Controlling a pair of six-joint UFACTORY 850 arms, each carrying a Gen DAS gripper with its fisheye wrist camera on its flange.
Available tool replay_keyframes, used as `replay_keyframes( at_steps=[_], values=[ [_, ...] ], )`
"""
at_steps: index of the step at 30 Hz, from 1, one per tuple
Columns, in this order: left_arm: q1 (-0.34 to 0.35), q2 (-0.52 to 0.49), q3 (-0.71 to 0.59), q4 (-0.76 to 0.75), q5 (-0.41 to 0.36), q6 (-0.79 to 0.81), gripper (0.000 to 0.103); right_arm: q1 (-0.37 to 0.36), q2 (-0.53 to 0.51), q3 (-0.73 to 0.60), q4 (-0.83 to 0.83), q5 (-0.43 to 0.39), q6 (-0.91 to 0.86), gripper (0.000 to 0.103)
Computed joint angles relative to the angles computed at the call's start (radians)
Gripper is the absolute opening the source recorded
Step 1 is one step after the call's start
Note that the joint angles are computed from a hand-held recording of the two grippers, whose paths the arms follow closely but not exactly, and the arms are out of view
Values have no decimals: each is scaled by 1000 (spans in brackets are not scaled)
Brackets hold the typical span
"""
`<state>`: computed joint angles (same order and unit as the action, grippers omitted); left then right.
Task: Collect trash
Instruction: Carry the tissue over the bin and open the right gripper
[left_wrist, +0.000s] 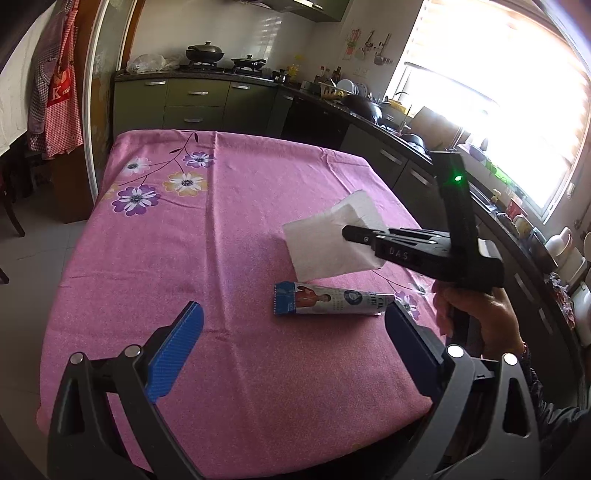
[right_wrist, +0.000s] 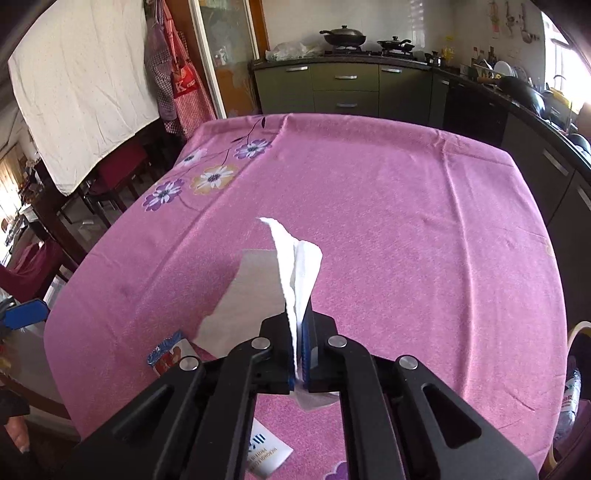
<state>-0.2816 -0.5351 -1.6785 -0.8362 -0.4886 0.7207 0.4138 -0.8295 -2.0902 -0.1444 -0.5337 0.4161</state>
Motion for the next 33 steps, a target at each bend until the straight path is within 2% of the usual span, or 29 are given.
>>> replay_keyframes(
  at_steps=[3, 6, 8, 11, 15, 19, 20, 21, 22, 23, 27, 33],
  values=[
    [-6, -4, -5, 2, -7, 8, 94, -15, 106, 140, -89, 85, 117, 3],
    [-12, -12, -16, 7, -17, 11, 94, -42, 232, 303, -306, 144, 366, 3],
    [-18, -18, -25, 10, -24, 12, 94, -69, 311, 405, -471, 138, 560, 3],
    [-27, -27, -38, 10, -35, 18, 94, -125, 407, 536, -630, 92, 778, 3],
    [-45, -38, -56, 24, -46, 20, 94, -219, 484, 669, -658, 51, 898, 3],
    [-60, -47, -72, 40, -55, 20, 94, -316, 494, 735, -592, 35, 893, 6],
    [-62, -49, -75, 42, -57, 21, 94, -330, 489, 743, -619, 2, 929, 27],
    [-65, -51, -79, 44, -60, 21, 94, -337, 471, 728, -624, -71, 926, 55],
    [-67, -52, -82, 47, -61, 21, 94, -340, 465, 730, -658, -122, 960, 58],
    [-69, -53, -83, 48, -61, 24, 94, -341, 479, 753, -705, -131, 1020, 58],
    [-76, -65, -97, 40, -67, 57, 94, -332, 562, 845, -818, -91, 1183, 58],
    [-80, -98, -132, -23, -123, 237, 94, -252, 647, 908, -917, -39, 1290, 60]
  ],
)
